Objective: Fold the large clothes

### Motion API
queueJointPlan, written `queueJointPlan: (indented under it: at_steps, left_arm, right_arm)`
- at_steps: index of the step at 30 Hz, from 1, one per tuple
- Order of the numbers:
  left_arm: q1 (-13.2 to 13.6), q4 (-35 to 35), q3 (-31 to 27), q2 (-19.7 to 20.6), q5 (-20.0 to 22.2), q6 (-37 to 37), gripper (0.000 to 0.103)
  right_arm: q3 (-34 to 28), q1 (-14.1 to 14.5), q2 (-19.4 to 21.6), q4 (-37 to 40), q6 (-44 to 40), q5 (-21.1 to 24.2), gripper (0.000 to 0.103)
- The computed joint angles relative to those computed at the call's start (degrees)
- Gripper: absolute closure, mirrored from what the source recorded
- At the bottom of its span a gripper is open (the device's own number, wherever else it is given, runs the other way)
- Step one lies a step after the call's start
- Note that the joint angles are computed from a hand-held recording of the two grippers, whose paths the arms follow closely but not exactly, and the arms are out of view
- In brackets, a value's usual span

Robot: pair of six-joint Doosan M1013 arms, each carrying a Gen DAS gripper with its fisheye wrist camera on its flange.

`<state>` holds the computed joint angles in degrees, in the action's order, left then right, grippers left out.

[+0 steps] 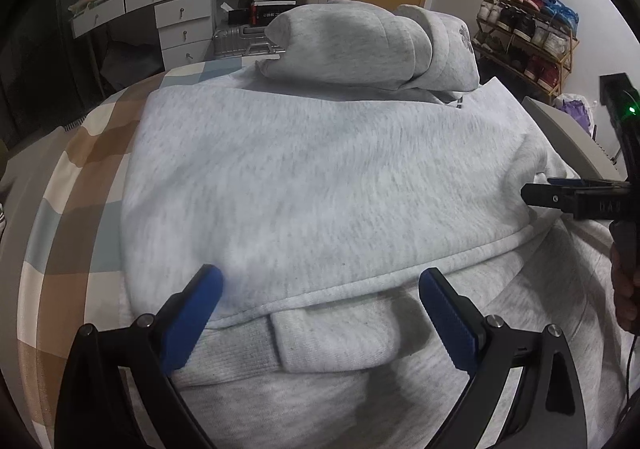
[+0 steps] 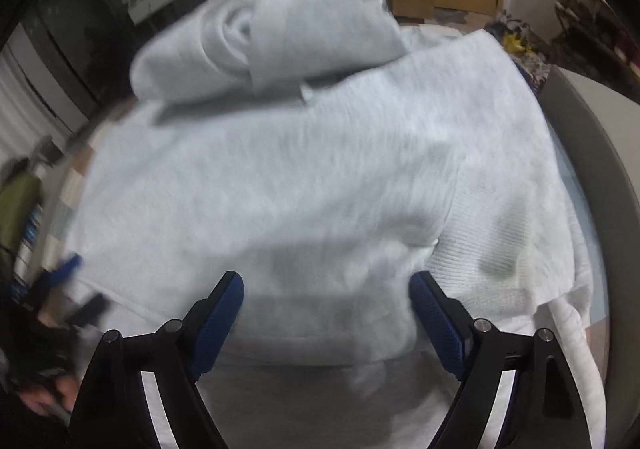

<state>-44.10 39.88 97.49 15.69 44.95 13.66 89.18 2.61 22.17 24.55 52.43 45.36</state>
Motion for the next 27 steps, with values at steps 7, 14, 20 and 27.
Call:
queueJointPlan:
  at_steps: [7,14,20,27]
  left_arm:
    - [1.01,-3.13,-0.44,-0.95,-1.52,2.98,0.005]
    - [4.7,-4.38,-7.62,-3.91,-1.64,9.35,0.005]
    - [10.13,-12.62,-26.62,5.46,9.24,23.8,0.005]
    - [15.53,-22.8,-55.93,25.76,30.75,38.39,0.005]
  right_arm:
    - [1.14,-4.24,-0.98,27.19,-14.74,4.53,0.011]
    - [4.35,-9.16,2.37,52.34,-26.73,13.35,0.011]
    - [3.53,-10.72,4.05,60.41,-27.91,19.22,0.012]
    - [2.54,-11.18,5.04,60.11,-24.28,20.24,0.012]
